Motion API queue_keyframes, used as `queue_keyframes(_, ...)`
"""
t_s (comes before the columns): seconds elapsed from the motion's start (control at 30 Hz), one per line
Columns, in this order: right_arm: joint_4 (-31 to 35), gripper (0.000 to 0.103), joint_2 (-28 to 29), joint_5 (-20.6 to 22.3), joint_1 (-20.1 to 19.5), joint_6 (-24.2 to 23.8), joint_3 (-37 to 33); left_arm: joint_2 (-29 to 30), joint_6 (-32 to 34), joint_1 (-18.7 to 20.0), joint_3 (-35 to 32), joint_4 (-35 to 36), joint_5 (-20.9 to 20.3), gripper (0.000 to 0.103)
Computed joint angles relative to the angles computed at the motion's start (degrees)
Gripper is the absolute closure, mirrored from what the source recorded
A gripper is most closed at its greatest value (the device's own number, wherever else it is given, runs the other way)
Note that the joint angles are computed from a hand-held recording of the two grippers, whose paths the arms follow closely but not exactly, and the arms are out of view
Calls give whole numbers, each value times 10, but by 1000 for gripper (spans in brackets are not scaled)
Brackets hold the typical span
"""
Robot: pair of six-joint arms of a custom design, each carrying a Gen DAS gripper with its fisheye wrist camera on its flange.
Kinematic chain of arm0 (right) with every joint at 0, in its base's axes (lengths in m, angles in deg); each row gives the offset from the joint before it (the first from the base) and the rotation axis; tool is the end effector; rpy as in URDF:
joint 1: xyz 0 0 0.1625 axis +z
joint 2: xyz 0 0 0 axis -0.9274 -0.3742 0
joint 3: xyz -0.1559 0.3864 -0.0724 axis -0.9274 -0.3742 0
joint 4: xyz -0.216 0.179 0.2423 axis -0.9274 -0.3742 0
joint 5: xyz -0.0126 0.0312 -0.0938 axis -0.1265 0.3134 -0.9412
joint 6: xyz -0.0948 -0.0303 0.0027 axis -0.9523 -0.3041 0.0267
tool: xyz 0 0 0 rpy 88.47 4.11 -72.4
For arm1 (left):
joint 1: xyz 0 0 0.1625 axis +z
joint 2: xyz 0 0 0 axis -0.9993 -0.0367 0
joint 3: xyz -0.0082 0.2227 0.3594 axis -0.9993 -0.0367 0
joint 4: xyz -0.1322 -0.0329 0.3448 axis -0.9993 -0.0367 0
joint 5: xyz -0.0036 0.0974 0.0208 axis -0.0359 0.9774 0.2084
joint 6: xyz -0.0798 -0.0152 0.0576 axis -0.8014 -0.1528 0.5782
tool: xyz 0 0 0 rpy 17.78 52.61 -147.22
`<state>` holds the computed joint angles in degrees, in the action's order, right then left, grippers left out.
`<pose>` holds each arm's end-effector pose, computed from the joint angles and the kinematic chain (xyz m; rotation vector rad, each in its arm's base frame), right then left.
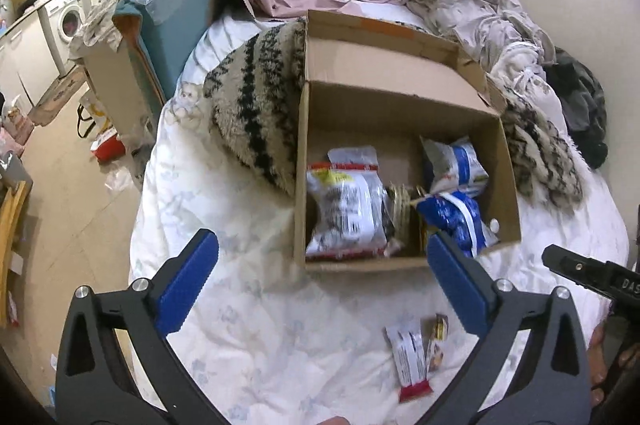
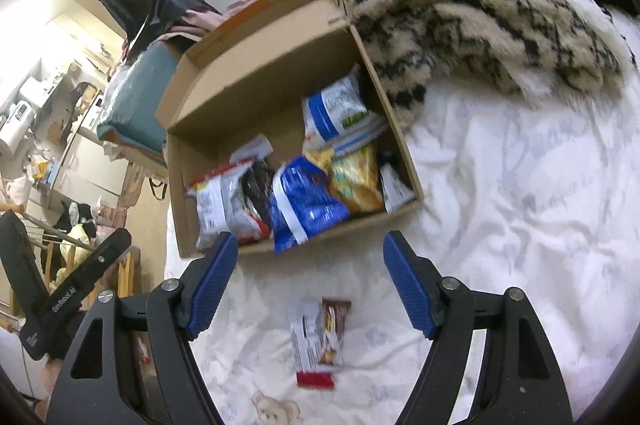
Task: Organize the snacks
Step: 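Grasp the white-and-red bar with the left gripper while the right grasps the brown chocolate bar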
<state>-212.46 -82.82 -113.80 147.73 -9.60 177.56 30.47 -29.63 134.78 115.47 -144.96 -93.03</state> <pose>0.0128 -0.4918 0.3107 -0.5531 -2.5140 1.1117 -0.3443 -0.6427 0.0267 0.8583 2.4841 -0.5333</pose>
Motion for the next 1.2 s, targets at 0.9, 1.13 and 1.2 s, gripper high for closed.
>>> queue_keyframes(0.9,139,46,46,39,-44,84,2,-35,-111,4,67,97,22,0)
queue_keyframes(1.13,217,50,98,3,-38,83,-45,-23,-115,4,57,116,26,0)
queue_keyframes(1.2,237,51,105,-6,-39,83,-53,-19,-117,4,55,119,25,0)
